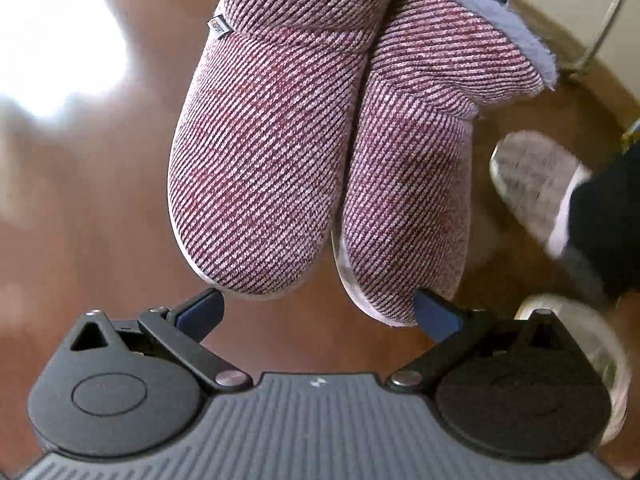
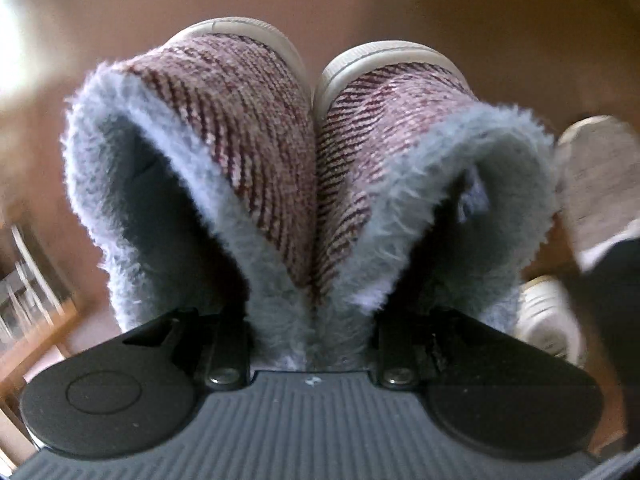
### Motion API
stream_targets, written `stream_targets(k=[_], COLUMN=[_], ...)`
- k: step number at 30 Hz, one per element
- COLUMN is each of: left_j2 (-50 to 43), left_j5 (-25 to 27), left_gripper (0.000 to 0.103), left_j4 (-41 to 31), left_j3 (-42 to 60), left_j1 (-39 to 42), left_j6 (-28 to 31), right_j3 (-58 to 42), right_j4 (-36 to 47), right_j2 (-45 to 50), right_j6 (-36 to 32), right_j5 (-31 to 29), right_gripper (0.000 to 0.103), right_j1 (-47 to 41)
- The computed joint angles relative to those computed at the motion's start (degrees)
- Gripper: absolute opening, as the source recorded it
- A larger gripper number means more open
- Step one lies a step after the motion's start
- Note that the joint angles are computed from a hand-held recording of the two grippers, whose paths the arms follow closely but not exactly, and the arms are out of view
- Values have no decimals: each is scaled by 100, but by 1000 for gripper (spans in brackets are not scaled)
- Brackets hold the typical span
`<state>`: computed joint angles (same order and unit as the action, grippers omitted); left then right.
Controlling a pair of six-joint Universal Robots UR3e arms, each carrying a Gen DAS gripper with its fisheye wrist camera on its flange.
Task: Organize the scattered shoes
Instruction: 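Carry the pink boots to the rack's bottom shelf and release them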
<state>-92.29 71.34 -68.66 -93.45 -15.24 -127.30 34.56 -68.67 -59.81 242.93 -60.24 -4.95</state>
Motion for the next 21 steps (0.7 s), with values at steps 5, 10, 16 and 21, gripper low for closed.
stream_targets(k=[5, 10, 16, 21], left_j2=[-2037, -4289, -6064, -6142], left_j5=[-28, 48, -78, -317], left_gripper=[102, 102, 103, 103], left_j4=[781, 578, -191, 102], left_j3=[1896, 4724, 7429, 7363], left_j1=[-1441, -2268, -2548, -2563], left_j6=[-859, -1424, -1643, -2190], right_j3=[2007, 2698, 2823, 2639], right_j4=[-287, -806, -1443, -1594], right_j2=[-1680, -2039, -1784, -1482], right_j6=[-905, -1648, -2118, -2351], right_j5=[-513, -811, -1266, -1485], right_gripper=[24, 24, 24, 25], right_j1=[-1673, -2669, -2965, -2971])
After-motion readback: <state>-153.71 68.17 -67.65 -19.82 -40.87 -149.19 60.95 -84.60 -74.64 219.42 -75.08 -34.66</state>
